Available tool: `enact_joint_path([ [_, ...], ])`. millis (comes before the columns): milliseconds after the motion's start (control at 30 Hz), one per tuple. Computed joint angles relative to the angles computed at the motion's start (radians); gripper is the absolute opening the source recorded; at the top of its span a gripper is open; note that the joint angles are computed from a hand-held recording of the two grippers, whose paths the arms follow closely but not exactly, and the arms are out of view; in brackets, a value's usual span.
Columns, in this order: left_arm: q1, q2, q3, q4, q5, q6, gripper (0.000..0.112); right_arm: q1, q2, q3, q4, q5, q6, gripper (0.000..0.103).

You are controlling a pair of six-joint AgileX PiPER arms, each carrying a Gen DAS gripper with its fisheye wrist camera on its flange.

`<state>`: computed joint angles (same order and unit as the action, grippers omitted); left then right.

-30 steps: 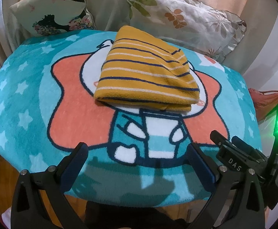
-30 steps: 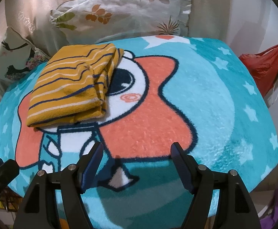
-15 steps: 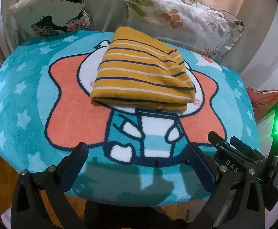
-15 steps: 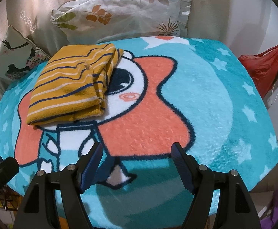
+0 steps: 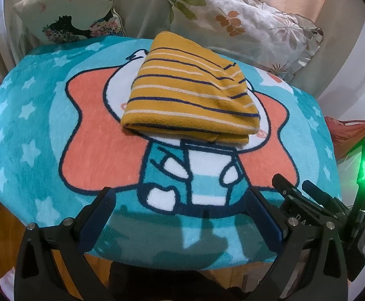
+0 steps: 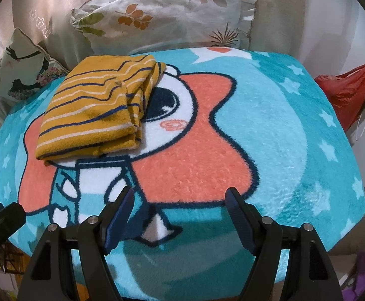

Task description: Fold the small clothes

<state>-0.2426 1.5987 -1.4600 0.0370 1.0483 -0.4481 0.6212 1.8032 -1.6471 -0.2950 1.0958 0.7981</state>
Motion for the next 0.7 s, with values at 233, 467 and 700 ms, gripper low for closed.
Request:
enact_joint_path([
  [233, 0.0, 0.0, 0.002, -0.001, 0.0, 0.0, 0.102, 0.007, 0.006, -0.003, -0.001, 0.003, 0.004, 0.079],
  [467, -0.006, 0.011, -0.002, 0.002, 0.004, -0.004, 0.102, 0.005, 0.007, -0.003, 0.001, 0.003, 0.003, 0.079],
  [700, -0.023, 0.017, -0.01, 0.042, 0.001, -0.035, 0.102, -0.008, 0.007, 0.003, 0.004, -0.008, -0.006, 0.079],
])
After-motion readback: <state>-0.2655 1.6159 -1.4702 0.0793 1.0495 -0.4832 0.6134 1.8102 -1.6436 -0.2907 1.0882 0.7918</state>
